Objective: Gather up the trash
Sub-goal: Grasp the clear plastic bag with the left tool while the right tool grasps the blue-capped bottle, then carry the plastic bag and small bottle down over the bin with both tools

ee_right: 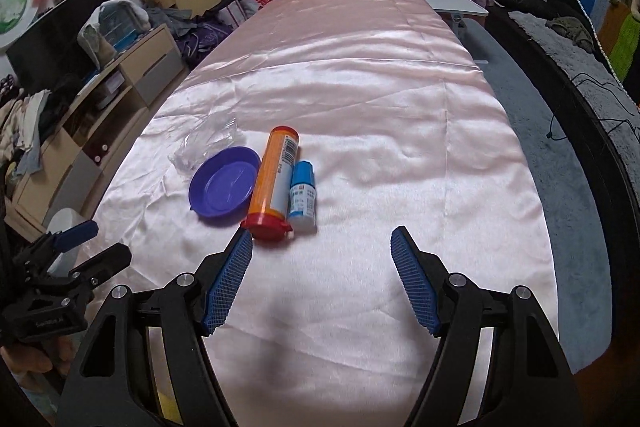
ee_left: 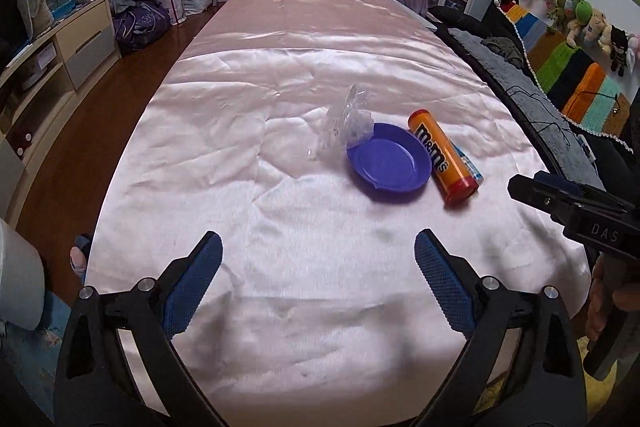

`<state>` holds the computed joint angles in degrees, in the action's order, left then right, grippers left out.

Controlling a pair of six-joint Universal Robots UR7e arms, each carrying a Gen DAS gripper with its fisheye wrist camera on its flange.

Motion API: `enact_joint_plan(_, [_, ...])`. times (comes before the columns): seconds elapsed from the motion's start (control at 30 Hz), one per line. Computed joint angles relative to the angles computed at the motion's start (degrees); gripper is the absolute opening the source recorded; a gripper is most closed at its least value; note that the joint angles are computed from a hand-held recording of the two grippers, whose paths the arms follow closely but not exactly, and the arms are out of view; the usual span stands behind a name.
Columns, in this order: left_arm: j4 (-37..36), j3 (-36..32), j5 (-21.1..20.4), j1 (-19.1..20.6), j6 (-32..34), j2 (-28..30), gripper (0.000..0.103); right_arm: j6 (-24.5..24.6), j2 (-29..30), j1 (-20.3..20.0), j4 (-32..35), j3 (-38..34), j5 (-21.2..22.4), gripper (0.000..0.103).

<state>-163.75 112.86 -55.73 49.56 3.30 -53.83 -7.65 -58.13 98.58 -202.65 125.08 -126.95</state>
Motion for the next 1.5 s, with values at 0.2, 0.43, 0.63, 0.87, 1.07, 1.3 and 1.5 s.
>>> enact_joint_plan(0.2, [1.0, -5.8, -1.7, 0.6, 3.1, 4.3, 0.060, -1.3, 1.0, -1.5, 3.3, -3.4, 2.3, 0.038])
enact_joint_plan(0.43, [2.2, -11.4, -3.6, 1.8, 4.4, 8.4, 0.054, -1.7, 2.1, -2.7, 5.9, -5.4, 3.5, 0.037])
enact_joint_plan(0.63, [4.0, -15.6, -4.4, 2.7, 5.3, 11.8, 0.047, -1.9, 2.3, -4.0, 7.2, -6.1, 5.0, 0.037])
enact_joint_plan(0.87, [4.6, -18.1, -5.4, 3.7, 5.9, 13.3, 0.035, -4.6, 4.9, -3.2, 6.0, -8.1, 2.9, 0.037])
enact_joint_plan(1.07, [4.3, -18.4, -5.1, 3.8, 6.6, 13.3, 0.032, -7.3, 7.3, -2.1, 4.5, -9.9, -1.6, 0.035])
enact_joint_plan(1.3, [2.8, -15.7, -3.7, 2.8, 6.7, 10.6, 0.031, -6.1, 6.7, -1.7, 4.9, -9.0, -3.1, 0.020])
enact_joint_plan(1.5, [2.2, -11.3, -2.7, 1.3, 5.6, 6.4, 0.031, -3.3, 3.9, -0.9, 4.6, -5.5, -2.8, 0.020])
